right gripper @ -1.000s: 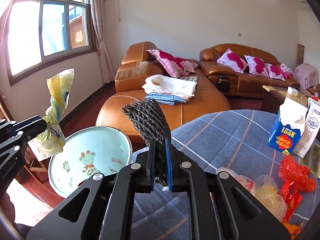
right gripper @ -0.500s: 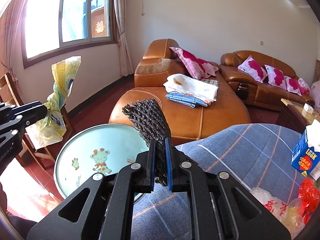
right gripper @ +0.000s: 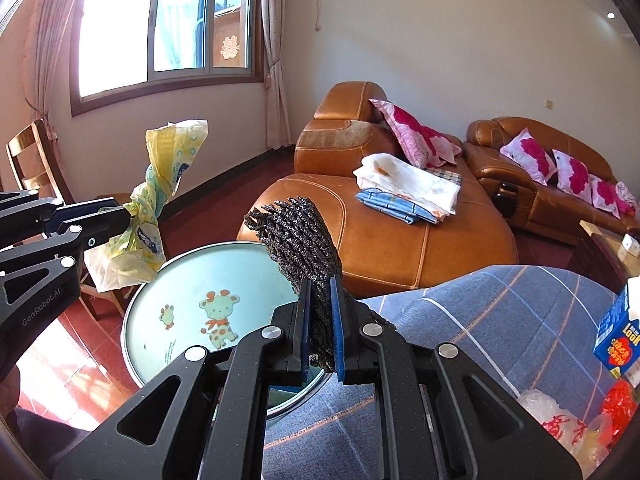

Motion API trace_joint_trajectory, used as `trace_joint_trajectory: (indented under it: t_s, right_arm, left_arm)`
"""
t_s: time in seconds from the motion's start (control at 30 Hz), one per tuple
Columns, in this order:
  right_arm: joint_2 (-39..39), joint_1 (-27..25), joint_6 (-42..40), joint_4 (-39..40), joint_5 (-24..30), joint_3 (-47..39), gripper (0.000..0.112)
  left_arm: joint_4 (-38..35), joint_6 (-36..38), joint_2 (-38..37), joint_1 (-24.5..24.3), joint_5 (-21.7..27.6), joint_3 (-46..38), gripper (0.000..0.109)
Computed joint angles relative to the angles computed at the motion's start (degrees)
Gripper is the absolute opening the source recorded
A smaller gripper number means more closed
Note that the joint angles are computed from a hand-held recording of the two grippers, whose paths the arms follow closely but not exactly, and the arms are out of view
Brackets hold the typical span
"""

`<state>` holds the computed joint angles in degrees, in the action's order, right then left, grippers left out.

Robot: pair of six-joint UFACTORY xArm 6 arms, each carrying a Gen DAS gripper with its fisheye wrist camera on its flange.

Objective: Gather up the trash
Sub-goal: 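Open both tools to drop the scrubber and yellow bag into the bin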

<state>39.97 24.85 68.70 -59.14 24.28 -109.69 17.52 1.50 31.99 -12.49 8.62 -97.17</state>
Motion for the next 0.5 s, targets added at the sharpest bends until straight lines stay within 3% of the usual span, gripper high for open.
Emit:
trace_joint_trajectory:
  t_s: [0.23,0.3,0.4,0.5]
  right_arm:
    - [0.01,0.02,-1.64,0.67,-1.11,0.16,0.01]
    - [0.09,-0.12,-2.4,1.39,-1.85,0.22,0.011]
    - [0.31,-0.2,-4.03,2.8,-2.36,0.01,0.012]
    - [0.36,-0.33,-3.99,3.09,-2.91,0.06,0.016]
  left_arm:
    - [-4.09,4.02,-0.02,-0.2,0.24,0.44,0.011]
    - [-6.8,7.0,-0.3,-0.34,0.2,1.16,0.014]
    - [-11.68,11.55,-0.13,-0.78,1.22,1.09,0.027]
    - [-13.44,13.67,-0.2,-1.02,1.19,1.56,0.028]
